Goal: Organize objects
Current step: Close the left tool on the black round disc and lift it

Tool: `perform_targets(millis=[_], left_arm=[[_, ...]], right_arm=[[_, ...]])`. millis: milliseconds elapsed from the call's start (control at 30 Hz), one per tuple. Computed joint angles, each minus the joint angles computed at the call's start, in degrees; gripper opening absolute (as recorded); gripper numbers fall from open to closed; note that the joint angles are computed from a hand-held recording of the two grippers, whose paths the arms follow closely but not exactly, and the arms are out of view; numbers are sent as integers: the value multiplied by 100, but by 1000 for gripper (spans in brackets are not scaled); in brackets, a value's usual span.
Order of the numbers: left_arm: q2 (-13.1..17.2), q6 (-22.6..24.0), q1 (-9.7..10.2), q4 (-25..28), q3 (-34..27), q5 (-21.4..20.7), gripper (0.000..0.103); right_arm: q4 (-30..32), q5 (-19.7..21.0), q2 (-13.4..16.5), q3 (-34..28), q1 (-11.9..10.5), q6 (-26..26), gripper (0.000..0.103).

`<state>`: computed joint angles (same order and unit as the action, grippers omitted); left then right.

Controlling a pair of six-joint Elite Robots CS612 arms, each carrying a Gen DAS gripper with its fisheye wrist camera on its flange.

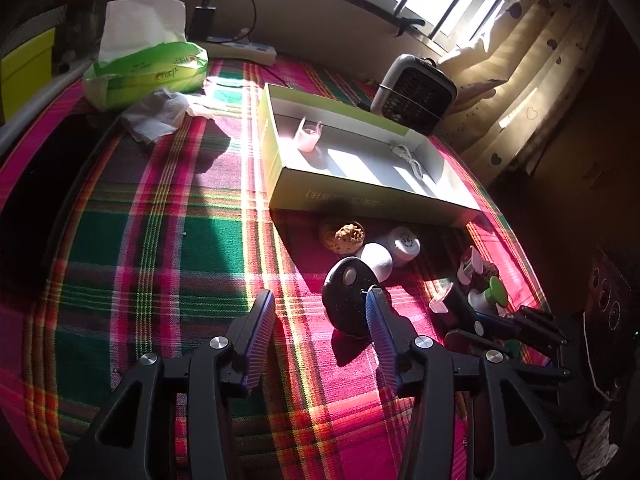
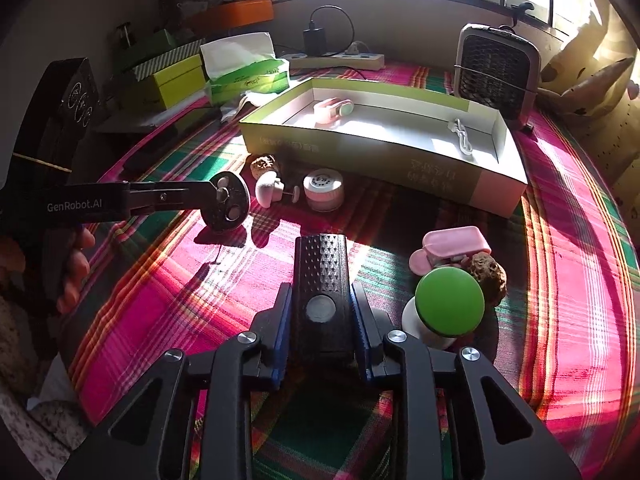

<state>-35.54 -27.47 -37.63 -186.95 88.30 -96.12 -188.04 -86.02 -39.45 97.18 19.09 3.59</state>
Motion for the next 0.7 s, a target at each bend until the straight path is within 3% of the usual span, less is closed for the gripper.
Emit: perform_targets(millis=[300, 700], left_arm=[[20, 169, -2, -44, -13, -170, 46], [54, 555, -85, 241, -194, 116, 47]], right_arm=[[-48, 68, 8, 12, -13, 74, 28], [-73, 92, 14, 16, -19, 106, 28]])
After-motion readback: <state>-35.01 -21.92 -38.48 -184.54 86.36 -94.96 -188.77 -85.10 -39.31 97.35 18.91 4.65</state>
